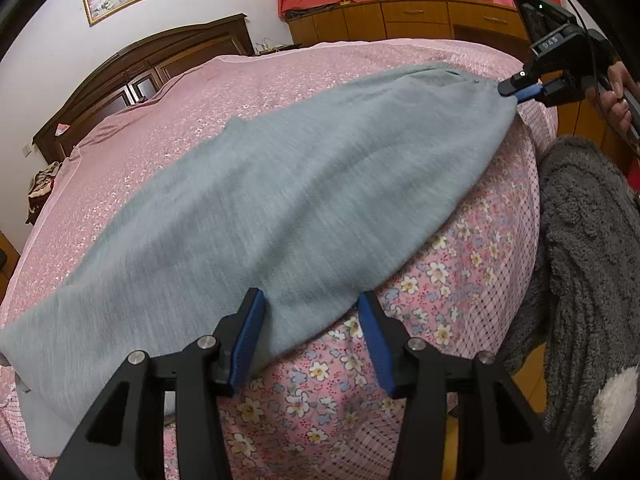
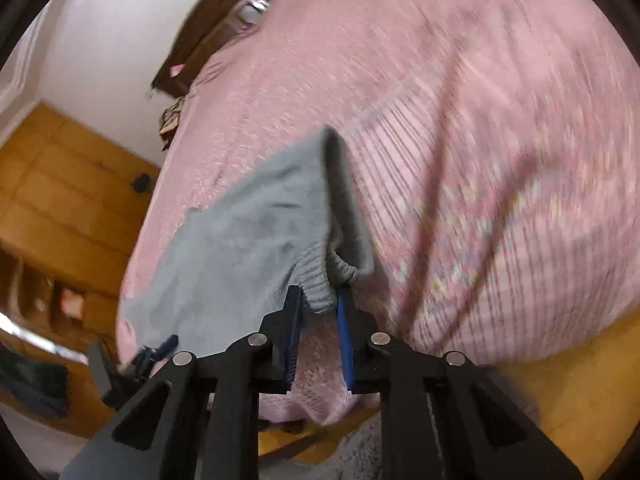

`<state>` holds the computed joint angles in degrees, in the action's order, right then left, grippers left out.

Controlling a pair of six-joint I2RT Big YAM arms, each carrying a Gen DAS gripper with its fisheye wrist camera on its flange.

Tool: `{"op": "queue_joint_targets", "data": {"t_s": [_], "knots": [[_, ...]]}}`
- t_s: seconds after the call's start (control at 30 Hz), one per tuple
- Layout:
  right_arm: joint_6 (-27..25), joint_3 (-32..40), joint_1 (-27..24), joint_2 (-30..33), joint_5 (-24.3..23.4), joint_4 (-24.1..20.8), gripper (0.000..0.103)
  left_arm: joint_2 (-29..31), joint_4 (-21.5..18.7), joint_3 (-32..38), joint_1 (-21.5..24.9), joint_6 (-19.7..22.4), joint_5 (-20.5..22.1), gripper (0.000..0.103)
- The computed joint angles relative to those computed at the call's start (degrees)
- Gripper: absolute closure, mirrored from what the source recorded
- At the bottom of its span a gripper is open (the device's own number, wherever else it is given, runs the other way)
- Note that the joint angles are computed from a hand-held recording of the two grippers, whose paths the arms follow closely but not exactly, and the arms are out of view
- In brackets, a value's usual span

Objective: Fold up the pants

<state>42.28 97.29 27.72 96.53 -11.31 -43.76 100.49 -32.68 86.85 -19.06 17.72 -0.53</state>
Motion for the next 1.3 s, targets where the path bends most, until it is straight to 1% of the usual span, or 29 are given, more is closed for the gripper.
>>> {"op": "queue_joint_targets", "data": {"t_s": [0.07,0.1,0.17,0.2,0.27,0.3,0.37,0.43,0.57,0.67,0.7,0.77,0.83,0.87,0.9,1.0,1.07,1.13,1.2,1.3], "knots": [[-3.04,1.39,0.34,-0.21,2.25,1.2,0.087,0.09,-0.34,0.47,-0.22,-0.56,-0.24,0.051],[-4.86,2.56,0.46,0.21,3.54,0.57,0.087,0.09,-0.26,0.49,-0.31,-0.68,-0.41,0.051],[-7.05,4.79,0.38,1.85,4.4,-2.42,0.087,-0.04,0.31,0.1,-0.39,-0.77,-0.63,0.051],[-7.4,5.78,0.23,3.02,4.66,-4.77,0.087,-0.08,0.63,-0.12,-0.41,-0.78,-0.74,0.051],[-7.11,5.91,-0.22,4.55,4.1,-7.3,0.087,-0.19,1.01,-0.44,-0.48,-0.77,-0.97,0.051],[-6.55,4.86,-0.44,4.53,3.59,-7.15,0.087,-0.22,1.07,-0.53,-0.48,-0.76,-1.02,0.051],[-4.95,1.82,-1.0,3.57,1.97,-3.77,0.086,-0.35,1.25,-0.82,-0.51,-0.5,-1.04,0.051],[-5.04,1.03,-1.16,3.12,1.61,-2.89,0.086,-0.42,1.38,-1.0,-0.47,-0.4,-0.95,0.051],[-6.26,2.41,-1.34,3.35,1.62,-4.76,0.086,-0.33,1.55,-1.1,-0.69,0.22,-1.64,0.05],[-7.47,3.58,-1.05,3.14,2.69,-6.79,0.086,-0.22,1.38,-0.88,-0.87,0.26,-1.93,0.05],[-7.39,1.24,-0.39,1.54,3.48,-5.81,0.086,-0.2,1.38,-0.85,-0.93,0.05,-1.89,0.05],[-7.84,1.12,-0.16,1.39,4.17,-5.98,0.086,-0.2,1.27,-0.75,-0.98,-0.27,-1.79,0.05],[-8.03,1.82,-0.12,2.09,5.33,-7.78,0.08,-0.24,1.25,-0.78,-0.89,-0.08,-1.66,0.05],[-7.72,2.02,-0.19,2.29,6.07,-8.64,0.068,-0.28,1.28,-0.85,-0.9,-0.01,-1.63,0.05],[-7.17,1.35,0.11,2.14,6.31,-7.92,0.065,-0.2,1.26,-0.76,-0.86,0.04,-1.58,0.05],[-7.09,0.54,0.01,1.01,6.45,-6.78,0.064,-0.22,1.0,-0.57,-0.65,0.12,-1.22,0.05],[-9.2,1.43,0.62,0.47,9.28,-8.15,0.064,-0.55,0.64,-0.73,-0.29,-0.15,-0.36,0.05],[-12.32,3.62,1.8,0.5,14.16,-11.07,0.064,-0.8,-0.49,-0.39,0.18,-0.63,0.8,0.05],[-14.48,5.36,3.13,0.22,18.05,-12.33,0.064,-1.15,-1.55,-0.07,0.71,-1.32,2.25,0.05],[-15.92,7.72,4.83,0.25,19.87,-12.83,0.064,-2.07,-3.11,0.11,1.72,-2.82,4.29,0.05]]}}
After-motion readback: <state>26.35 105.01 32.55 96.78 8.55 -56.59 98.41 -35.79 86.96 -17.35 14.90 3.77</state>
